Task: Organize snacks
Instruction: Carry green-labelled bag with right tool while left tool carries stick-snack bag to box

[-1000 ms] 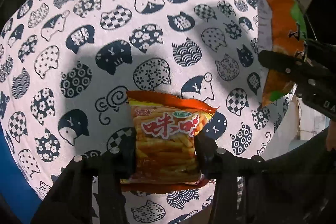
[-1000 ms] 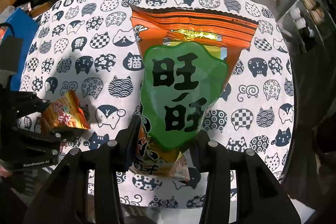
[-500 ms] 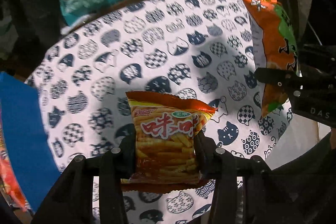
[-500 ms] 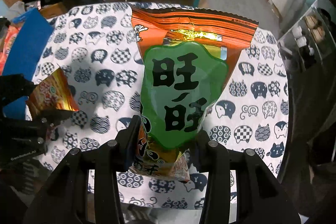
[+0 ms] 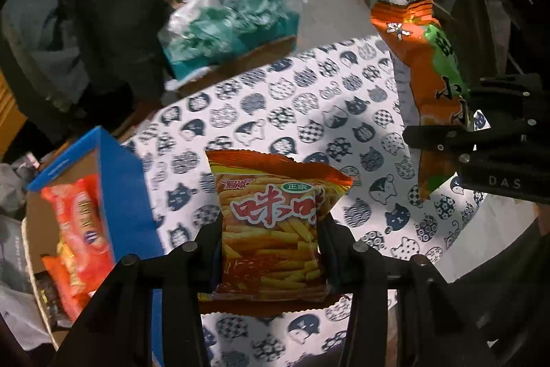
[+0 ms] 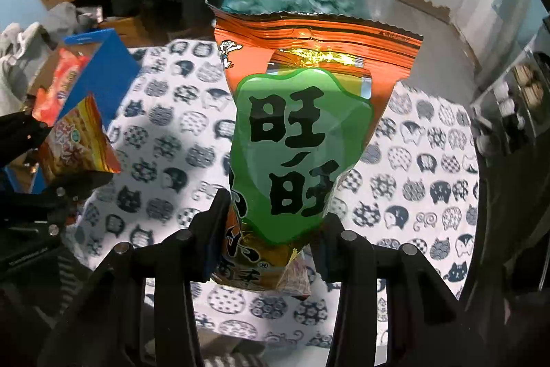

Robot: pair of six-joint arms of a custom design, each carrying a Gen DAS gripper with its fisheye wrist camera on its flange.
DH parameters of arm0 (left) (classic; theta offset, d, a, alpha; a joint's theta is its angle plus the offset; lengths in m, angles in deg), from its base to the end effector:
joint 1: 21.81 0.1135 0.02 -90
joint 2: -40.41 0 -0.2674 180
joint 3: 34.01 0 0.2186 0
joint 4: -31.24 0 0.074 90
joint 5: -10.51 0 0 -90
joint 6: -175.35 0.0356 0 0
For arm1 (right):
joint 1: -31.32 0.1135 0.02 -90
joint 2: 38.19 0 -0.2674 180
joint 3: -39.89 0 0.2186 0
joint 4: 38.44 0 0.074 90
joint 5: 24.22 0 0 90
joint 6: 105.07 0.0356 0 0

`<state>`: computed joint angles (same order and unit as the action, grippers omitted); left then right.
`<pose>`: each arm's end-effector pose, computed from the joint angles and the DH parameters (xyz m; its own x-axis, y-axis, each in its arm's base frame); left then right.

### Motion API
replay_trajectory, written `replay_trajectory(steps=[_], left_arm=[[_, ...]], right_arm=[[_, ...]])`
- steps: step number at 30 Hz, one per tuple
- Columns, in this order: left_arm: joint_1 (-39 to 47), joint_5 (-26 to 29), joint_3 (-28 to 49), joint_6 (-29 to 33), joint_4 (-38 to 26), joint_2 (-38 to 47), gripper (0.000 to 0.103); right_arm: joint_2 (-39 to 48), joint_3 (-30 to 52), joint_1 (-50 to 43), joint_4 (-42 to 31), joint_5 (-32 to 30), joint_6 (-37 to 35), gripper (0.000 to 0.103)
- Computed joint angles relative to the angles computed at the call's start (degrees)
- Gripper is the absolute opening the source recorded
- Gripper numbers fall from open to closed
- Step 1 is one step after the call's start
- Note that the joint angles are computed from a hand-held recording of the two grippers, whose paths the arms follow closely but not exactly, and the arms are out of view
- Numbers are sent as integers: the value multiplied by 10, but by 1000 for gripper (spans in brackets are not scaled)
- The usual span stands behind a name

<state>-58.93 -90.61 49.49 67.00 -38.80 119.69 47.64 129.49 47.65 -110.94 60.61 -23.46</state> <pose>0.1898 -0.1351 0.2929 -0.8570 0.2612 -0.4442 0.2733 0.9612 0.0380 0.2471 0.0757 0.2926 -0.8393 -0.3973 -0.3711 -0.4385 0.8982 0.0301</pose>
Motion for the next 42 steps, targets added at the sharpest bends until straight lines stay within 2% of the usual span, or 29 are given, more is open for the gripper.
replay_trajectory(steps=[9, 18, 24, 31, 35, 42], left_arm=[[70, 1, -19, 32, -47, -90, 46], [201, 34, -52, 118, -70, -181, 46], [355, 101, -64, 217, -79, -213, 46], [581, 206, -65, 360, -91, -214, 46], [678, 243, -67, 426, -93, -200, 46], [812, 290, -66, 501, -95, -167, 46]], right_arm=[[26, 81, 103, -24, -8, 57, 42], [71, 169, 208, -41, 0, 105, 42], [124, 248, 267, -61, 8, 133, 42], [204, 349, 327, -80, 5, 156, 42], [250, 406, 352, -97, -2, 166, 42], [338, 523, 389, -130, -19, 183, 42]])
